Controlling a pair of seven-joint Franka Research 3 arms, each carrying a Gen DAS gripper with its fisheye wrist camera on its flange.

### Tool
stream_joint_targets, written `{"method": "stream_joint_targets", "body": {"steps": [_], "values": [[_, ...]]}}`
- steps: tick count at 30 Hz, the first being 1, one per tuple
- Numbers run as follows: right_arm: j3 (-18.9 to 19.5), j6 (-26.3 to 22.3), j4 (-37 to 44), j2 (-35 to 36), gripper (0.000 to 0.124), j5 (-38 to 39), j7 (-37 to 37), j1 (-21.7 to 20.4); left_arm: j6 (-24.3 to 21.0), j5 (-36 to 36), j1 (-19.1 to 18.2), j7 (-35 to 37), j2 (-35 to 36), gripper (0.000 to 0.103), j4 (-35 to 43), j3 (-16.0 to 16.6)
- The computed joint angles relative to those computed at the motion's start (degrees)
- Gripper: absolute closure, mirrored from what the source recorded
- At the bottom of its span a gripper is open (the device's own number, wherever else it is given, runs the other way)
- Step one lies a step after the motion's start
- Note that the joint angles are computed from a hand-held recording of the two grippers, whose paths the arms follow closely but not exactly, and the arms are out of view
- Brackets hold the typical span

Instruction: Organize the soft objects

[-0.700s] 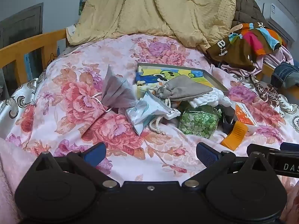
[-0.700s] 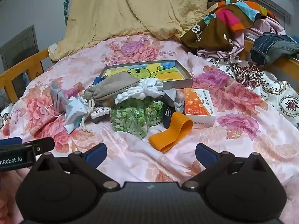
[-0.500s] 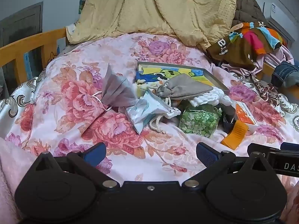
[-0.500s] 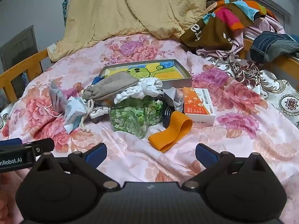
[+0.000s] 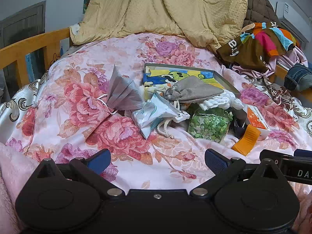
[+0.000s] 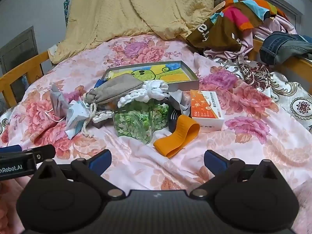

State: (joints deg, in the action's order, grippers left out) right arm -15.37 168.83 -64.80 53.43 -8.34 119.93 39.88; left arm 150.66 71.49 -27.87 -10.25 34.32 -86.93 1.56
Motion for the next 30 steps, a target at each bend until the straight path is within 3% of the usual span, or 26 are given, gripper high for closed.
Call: {"method": "stream_joint_targets", "body": {"steps": [30], "values": [[0.43, -0.75, 0.51, 0.14, 0.021, 0.05, 0.02, -0.24, 0.01, -0.72, 0.03, 0.64, -0.10, 0.001, 0.00, -0.03]]}}
